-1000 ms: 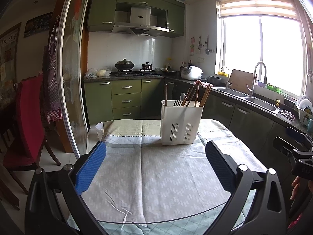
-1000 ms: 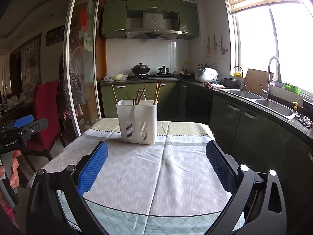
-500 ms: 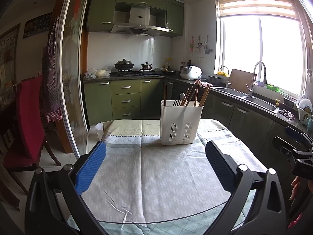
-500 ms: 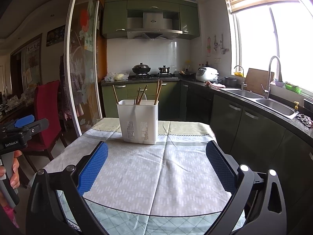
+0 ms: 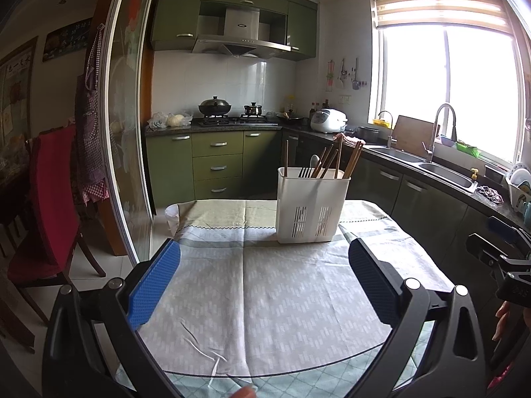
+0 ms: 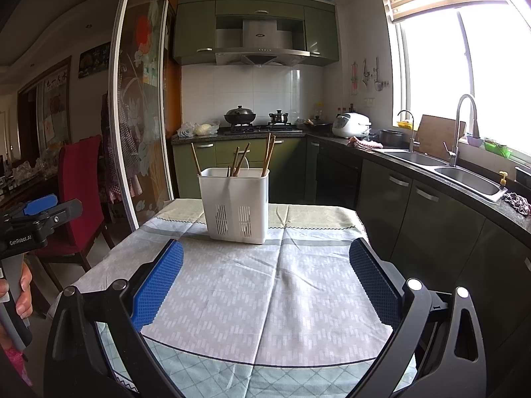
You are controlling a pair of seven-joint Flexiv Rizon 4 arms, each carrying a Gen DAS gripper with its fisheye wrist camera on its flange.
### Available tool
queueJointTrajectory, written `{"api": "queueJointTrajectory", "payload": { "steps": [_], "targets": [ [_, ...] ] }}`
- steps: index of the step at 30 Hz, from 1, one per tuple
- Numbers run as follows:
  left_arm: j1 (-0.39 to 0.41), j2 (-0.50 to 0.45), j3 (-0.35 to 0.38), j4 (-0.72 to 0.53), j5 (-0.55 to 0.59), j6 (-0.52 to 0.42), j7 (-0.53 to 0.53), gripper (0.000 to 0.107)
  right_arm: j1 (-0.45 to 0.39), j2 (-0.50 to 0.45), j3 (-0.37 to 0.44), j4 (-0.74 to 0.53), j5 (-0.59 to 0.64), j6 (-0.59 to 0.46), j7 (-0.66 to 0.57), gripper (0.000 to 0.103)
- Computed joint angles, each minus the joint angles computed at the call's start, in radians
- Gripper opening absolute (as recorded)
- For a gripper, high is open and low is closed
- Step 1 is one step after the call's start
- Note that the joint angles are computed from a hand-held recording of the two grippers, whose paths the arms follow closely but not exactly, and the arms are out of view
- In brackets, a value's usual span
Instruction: Organize utensils
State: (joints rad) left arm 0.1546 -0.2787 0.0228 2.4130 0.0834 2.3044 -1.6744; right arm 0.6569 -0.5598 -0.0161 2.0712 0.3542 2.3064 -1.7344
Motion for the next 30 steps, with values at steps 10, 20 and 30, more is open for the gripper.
{"api": "queueJointTrajectory", "payload": {
  "steps": [10,20,30],
  "targets": [
    [-0.079,-0.011,0.024,0.012,-0.121,0.029,0.088,0.097,0.003,0.000,-0.002,-0.002,0.005,-0.002,-0.003,0.099],
    [-0.146,-0.031,0.035,0.026,-0.279,0.088,0.191,0.096,0.003,-0.005,-0.001,-0.001,0.003,-0.004,-0.002,0.099],
    [-0.062,-0.024,0.013,0.017,-0.139,0.065,0.104,0.096,-0.001,-0.010,0.000,-0.002,-0.004,-0.003,0.004,0.099]
  ]
}}
